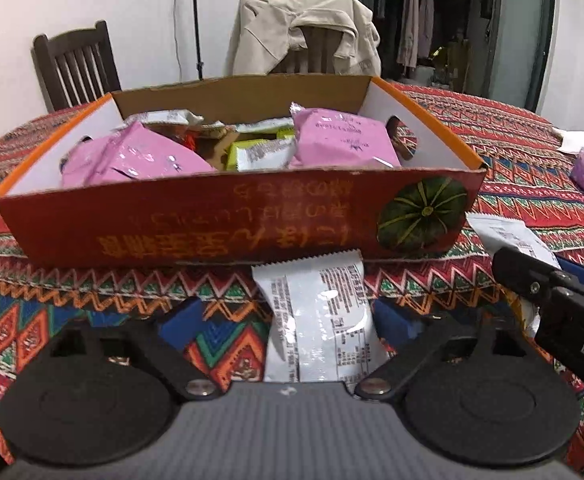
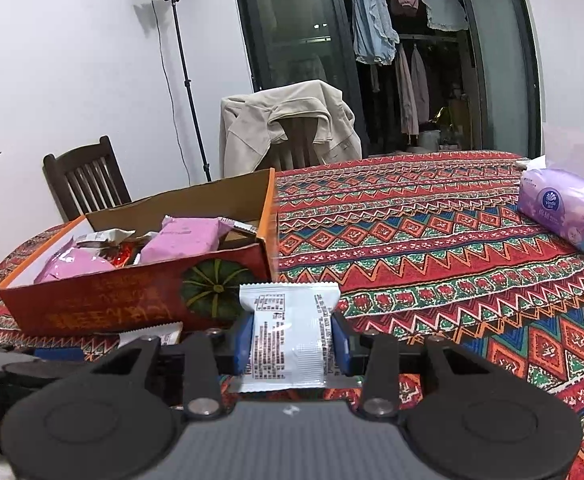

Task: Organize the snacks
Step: 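Grasp the last white sachet with the left gripper while the right holds its sachet, then carry both white sachets over the box and open both grippers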

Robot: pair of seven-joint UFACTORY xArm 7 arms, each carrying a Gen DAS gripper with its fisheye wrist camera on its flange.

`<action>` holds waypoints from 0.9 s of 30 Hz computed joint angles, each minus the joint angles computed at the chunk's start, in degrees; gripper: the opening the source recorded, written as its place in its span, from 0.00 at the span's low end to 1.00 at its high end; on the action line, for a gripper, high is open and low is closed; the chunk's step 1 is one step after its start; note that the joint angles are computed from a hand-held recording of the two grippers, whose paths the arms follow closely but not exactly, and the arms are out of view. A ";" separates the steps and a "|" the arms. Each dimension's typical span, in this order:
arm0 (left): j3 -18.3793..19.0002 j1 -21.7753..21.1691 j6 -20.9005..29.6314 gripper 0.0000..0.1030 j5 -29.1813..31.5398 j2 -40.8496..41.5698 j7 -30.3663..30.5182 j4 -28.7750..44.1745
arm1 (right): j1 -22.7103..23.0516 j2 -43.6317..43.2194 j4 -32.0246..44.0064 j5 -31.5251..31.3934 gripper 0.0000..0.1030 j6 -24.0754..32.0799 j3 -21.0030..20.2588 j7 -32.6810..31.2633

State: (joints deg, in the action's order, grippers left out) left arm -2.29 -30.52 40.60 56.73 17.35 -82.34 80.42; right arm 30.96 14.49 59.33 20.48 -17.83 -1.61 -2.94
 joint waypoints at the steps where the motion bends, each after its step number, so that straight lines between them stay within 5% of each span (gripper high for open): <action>1: 0.07 -0.04 -0.11 0.78 0.31 -0.10 -0.02 -0.10 | -0.04 0.05 0.07 -0.14 0.39 0.07 0.10 -0.07; 5: 0.06 0.27 -2.24 0.50 1.58 -0.75 -0.18 -0.94 | -2.27 0.12 -0.03 -2.46 0.39 -0.26 2.20 1.33; 17: -1.07 0.98 -3.06 0.48 8.16 -6.17 -5.02 -5.84 | -13.05 -0.29 -2.84 -17.18 0.39 -6.07 10.82 12.13; 27: -4.88 5.53 -4.38 0.47 14.53 -14.40 -10.35 -13.04 | -11.23 -0.39 -3.95 -19.06 0.39 -10.43 9.53 11.56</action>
